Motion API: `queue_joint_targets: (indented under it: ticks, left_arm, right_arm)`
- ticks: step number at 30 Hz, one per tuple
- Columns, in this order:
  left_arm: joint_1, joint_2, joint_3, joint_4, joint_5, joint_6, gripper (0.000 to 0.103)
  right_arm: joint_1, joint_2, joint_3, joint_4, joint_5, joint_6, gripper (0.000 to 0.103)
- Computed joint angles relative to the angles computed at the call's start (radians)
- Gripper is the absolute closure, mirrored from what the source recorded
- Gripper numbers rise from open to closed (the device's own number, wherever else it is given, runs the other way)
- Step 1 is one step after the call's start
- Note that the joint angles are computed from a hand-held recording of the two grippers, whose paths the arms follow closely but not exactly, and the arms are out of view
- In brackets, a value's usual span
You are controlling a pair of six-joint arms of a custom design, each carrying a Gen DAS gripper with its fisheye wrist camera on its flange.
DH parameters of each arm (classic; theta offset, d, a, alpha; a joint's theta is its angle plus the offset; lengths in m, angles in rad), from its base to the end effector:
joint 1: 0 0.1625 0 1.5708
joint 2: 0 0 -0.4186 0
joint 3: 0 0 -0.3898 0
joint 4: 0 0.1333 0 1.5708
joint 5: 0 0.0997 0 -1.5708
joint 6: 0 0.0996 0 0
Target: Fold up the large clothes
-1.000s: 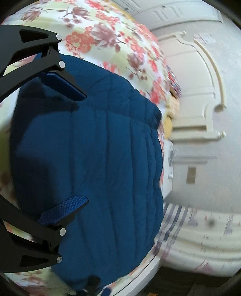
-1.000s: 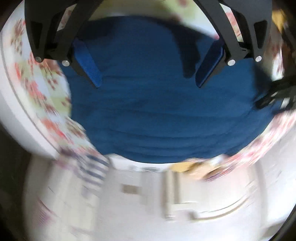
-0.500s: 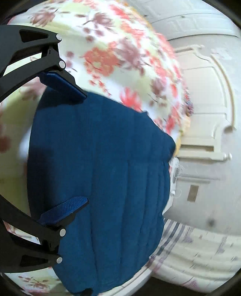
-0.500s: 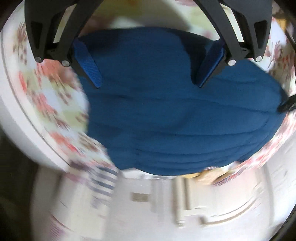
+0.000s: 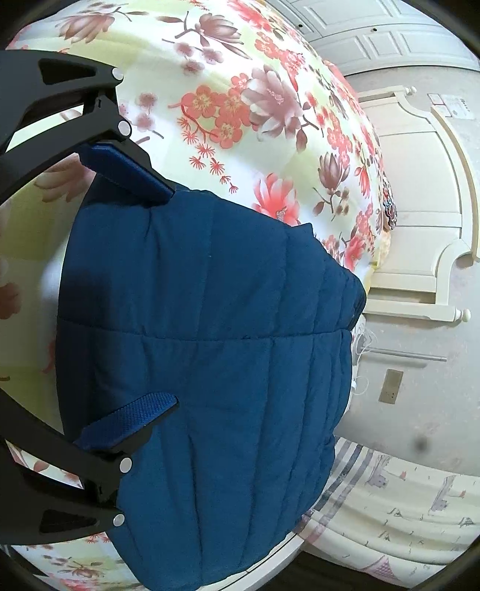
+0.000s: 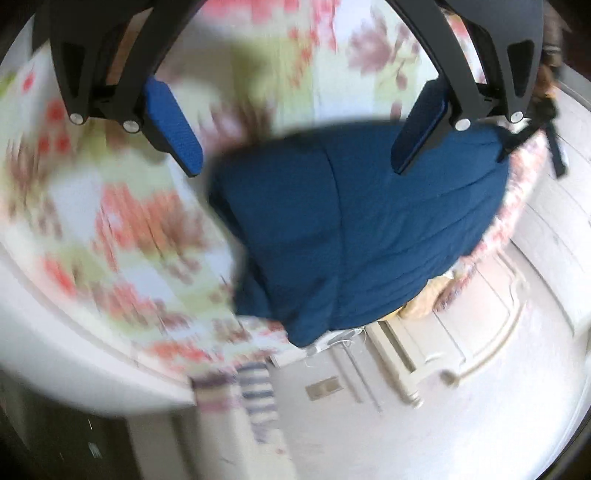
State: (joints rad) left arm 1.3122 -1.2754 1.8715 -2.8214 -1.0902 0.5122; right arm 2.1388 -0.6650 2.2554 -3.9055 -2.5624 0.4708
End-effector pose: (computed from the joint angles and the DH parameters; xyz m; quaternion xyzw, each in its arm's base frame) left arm 0.0258 -0.6040 0.3348 0.2749 0.8810 -0.2812 0.2630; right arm 0.2745 -0.3373 0.0585 -0.1330 -0.8268 0.4976 0.2260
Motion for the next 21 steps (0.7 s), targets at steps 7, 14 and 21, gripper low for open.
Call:
queue_joint_targets:
  ticks: [7,14,21]
  left_arm:
    - [0.004,-0.001,-0.001,0.002,-0.011,-0.003,0.004]
    - [0.003,0.002,-0.001,-0.006,-0.002,0.007,0.004]
    - [0.003,0.002,0.001,-0.011,-0.001,0.015,0.004]
  right_arm:
    - [-0.052,0.052,0.042,-0.141,0.164,0.004,0.002]
    - [-0.138,0.074,-0.195,-0.003,0.250,-0.100,0.002]
    - [-0.200,0.155,-0.264,-0.263,0.364,-0.091,0.056]
